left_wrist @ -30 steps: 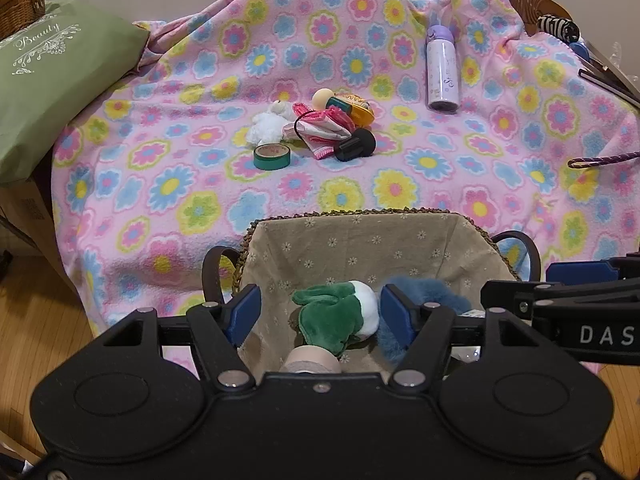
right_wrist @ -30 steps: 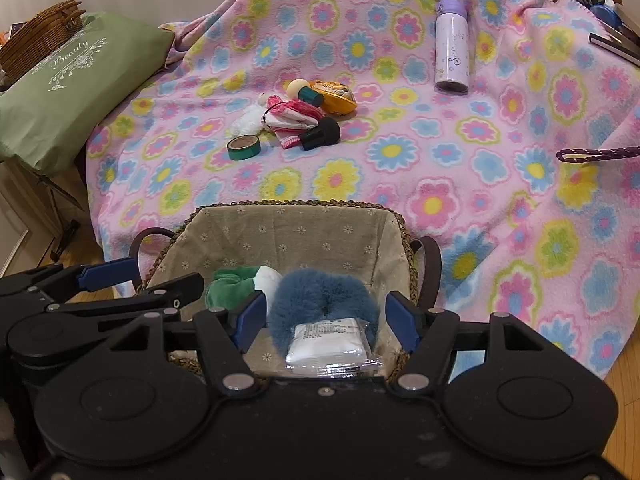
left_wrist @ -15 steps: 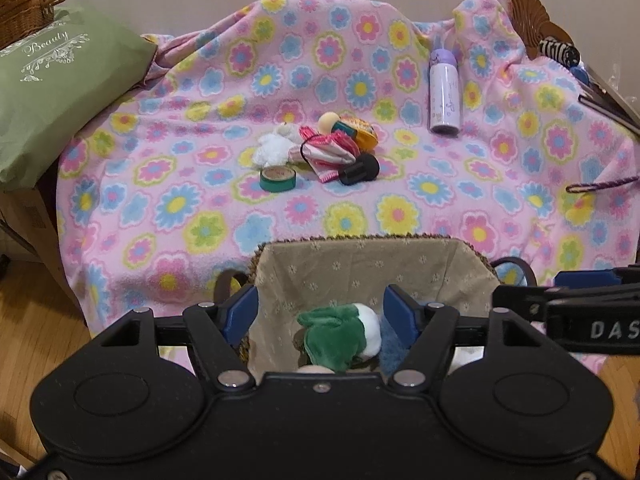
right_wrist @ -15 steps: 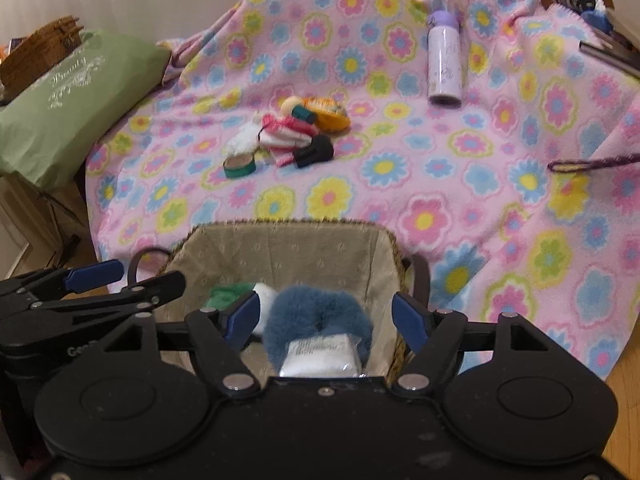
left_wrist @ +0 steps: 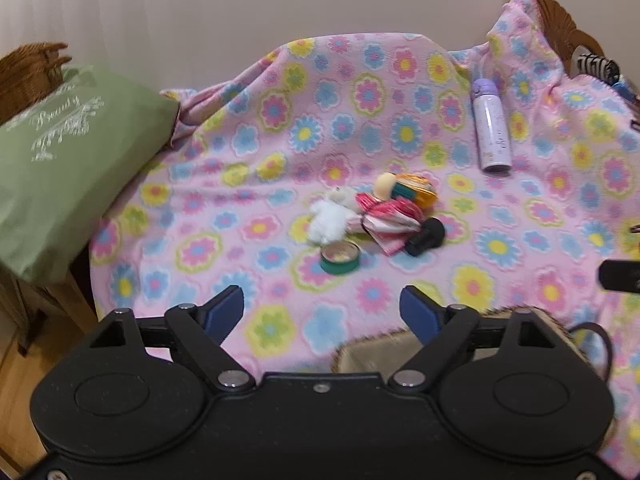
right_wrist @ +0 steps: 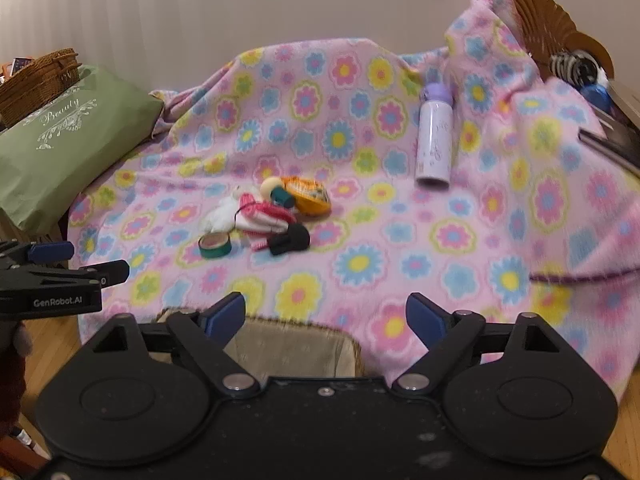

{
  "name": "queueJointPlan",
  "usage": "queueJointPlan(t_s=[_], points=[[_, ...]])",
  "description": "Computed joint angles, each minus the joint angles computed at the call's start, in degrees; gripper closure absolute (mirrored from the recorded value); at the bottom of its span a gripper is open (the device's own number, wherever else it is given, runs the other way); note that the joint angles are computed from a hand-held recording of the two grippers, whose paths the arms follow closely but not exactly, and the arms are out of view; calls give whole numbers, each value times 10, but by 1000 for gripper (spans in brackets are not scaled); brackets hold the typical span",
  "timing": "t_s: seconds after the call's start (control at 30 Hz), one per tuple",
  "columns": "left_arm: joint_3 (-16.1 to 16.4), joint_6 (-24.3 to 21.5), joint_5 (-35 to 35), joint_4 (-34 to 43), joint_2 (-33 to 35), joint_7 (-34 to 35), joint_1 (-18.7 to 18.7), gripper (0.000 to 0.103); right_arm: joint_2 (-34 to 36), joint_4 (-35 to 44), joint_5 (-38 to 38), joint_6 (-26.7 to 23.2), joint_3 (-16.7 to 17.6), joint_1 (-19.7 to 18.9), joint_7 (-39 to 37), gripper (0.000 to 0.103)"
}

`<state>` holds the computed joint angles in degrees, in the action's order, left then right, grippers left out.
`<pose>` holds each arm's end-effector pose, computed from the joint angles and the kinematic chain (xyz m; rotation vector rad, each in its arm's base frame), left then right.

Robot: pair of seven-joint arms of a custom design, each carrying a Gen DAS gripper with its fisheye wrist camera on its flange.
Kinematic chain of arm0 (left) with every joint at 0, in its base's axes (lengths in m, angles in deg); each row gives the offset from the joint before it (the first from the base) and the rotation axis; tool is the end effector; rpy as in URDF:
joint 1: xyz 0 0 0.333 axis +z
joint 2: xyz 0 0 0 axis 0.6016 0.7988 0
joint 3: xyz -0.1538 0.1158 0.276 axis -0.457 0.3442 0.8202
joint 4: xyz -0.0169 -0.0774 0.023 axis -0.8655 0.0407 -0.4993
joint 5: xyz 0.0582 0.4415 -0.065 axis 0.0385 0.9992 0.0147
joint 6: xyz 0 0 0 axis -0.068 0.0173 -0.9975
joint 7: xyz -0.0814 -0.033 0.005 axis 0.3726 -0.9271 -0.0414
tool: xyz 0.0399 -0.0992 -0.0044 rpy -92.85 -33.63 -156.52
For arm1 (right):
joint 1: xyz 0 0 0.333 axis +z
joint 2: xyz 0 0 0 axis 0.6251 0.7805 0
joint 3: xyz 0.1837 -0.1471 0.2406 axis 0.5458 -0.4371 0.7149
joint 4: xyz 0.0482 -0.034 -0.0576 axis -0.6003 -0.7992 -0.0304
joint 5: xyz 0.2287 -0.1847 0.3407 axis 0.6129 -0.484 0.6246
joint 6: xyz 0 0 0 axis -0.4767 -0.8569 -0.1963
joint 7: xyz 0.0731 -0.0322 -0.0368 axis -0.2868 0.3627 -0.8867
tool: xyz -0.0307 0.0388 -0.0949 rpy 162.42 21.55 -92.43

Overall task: Organize soft objects
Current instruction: 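Move both open tools back toward the items on the blanket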

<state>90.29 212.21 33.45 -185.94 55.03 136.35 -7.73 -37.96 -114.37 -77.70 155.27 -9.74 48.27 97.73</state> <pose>0.6709 -0.1710 0.3944 -1.4302 1.8179 -0.8458 0.6224 0.1078 0.4161 -1.6315 1.6869 -0.7705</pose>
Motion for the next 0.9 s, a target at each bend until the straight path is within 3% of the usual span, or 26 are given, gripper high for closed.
queueJointPlan(t_s=[0.07, 0.2, 0.27, 0.37, 0.47, 0.57, 0.6, 0.73, 0.8, 0.9], points=[[0, -13, 5, 24, 19, -4, 8, 20, 16, 18, 28, 0, 6, -8, -37, 14], [-47, -49, 31, 76, 49, -27, 69, 20, 49, 51, 85, -1, 2, -7, -105, 14], [-87, -59, 39, 98, 62, -30, 111, 20, 66, 66, 123, -2, 7, -12, -146, 14], [-115, -78, 56, 132, 87, -41, 146, 20, 93, 90, 174, -4, 16, -19, -203, 11], [-116, -110, 81, 178, 123, -61, 157, 20, 127, 122, 225, -15, 33, -33, -262, 9], [-120, -132, 114, 214, 151, -67, 167, 20, 163, 160, 250, -30, 28, -27, -299, 9], [-127, -138, 123, 224, 158, -66, 175, 20, 174, 172, 261, -35, 29, -26, -312, 9], [-153, -170, 158, 262, 181, -67, 201, 20, 222, 226, 337, -73, 83, -67, -402, 9], [-184, -189, 164, 280, 188, -58, 229, 20, 241, 250, 353, -87, 79, -61, -422, 9], [-206, -212, 185, 310, 203, -58, 251, 20, 266, 277, 377, -97, 75, -55, -455, 9]])
